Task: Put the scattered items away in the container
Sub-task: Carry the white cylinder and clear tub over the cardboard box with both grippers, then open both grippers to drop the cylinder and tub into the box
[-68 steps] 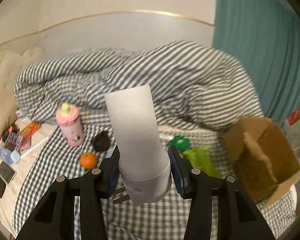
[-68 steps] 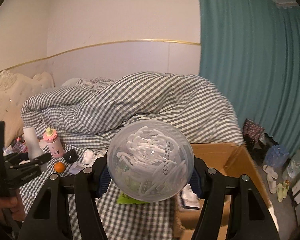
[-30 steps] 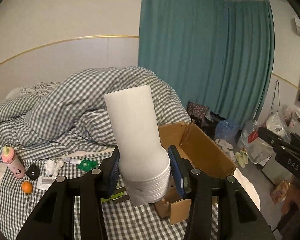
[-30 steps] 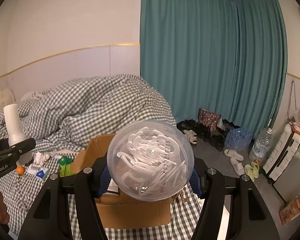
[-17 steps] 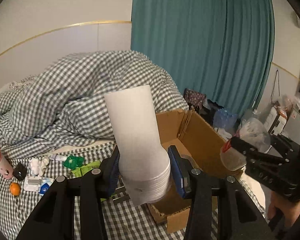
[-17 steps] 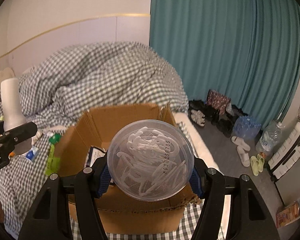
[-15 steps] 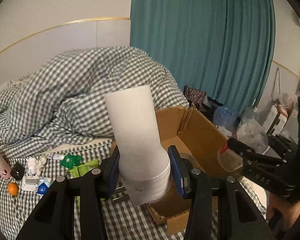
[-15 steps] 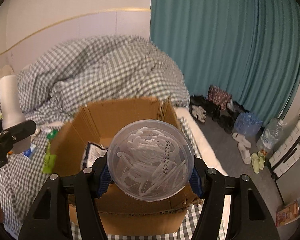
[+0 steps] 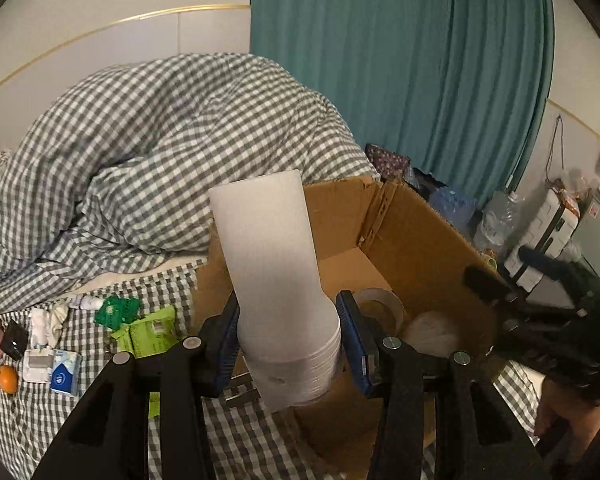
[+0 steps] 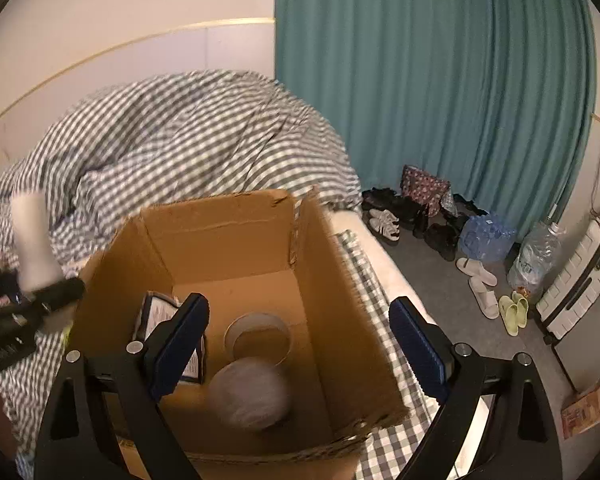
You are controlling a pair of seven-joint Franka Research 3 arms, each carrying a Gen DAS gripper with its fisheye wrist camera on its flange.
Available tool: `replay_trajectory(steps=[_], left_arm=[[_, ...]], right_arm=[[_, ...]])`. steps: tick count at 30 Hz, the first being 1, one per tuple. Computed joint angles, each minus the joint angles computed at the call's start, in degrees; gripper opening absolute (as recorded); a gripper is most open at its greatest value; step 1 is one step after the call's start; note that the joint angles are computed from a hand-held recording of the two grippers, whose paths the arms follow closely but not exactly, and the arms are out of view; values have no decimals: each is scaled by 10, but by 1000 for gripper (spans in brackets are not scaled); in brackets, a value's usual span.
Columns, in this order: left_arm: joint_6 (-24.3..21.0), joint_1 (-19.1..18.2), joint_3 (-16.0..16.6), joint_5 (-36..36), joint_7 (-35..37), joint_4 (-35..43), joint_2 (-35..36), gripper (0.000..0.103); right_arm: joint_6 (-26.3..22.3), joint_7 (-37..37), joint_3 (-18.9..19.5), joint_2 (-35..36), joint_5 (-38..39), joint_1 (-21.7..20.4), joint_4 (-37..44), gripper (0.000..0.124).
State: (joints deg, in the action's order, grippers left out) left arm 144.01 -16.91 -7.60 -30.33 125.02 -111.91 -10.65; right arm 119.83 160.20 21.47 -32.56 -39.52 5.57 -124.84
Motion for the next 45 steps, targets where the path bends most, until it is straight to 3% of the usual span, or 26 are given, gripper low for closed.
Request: replay_trajectory(steps=[11,12,16,19,26,34,45], left_arm=[[-20,-9,-22,24,4,-3,17,49],[-16,-10,-23,27,5,-6,15,53],[9,-18,-22,23,25,-23,2,92],[28,-26,-17,22,39,-33,-11,98],[75,-51,20,-29,92,-58,-56,102],[74,-49,64,-55,108,-59,-96,103],[82,-24,118,-58,123,-65,-133,103]], right_arm=[[-7,12,2,-54,8,-19,-29,93],[-8,12,3,-55,10,-21,-29,93],[-9,12,8,-61,17,-26,-31,93],[-9,12,13,-64,19,-29,-29,93],[-23,19,41,-65,0,-43,2,98],[-62,22,85,-22,-39,-46,79,103],[-113,39,119,99,-115,4,203,103]])
